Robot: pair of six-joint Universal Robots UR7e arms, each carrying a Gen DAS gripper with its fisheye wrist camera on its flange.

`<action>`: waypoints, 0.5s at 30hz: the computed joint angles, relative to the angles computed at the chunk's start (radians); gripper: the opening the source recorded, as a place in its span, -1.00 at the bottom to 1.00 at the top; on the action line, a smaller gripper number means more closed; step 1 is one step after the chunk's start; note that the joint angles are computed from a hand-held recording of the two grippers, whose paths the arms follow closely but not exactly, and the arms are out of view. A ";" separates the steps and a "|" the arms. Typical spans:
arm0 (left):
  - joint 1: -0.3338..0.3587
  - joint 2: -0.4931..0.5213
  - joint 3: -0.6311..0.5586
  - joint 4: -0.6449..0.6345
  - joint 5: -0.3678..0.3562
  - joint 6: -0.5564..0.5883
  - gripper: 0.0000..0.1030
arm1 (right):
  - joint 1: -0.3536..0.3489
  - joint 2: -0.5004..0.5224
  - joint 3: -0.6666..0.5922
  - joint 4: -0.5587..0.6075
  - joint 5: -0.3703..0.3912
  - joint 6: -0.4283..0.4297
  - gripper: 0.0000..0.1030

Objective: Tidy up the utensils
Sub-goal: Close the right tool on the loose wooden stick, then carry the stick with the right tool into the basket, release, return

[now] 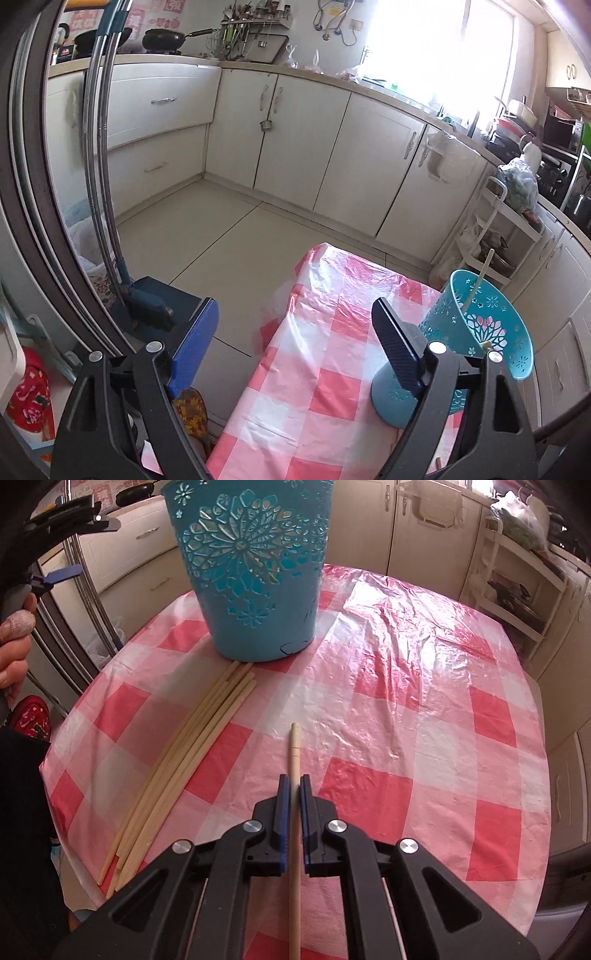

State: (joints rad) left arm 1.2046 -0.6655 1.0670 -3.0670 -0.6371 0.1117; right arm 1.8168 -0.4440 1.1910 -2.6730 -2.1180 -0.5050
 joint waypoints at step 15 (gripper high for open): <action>0.003 0.001 -0.005 0.142 0.012 -0.086 0.66 | -0.012 -0.158 0.033 -0.056 0.468 0.212 -0.89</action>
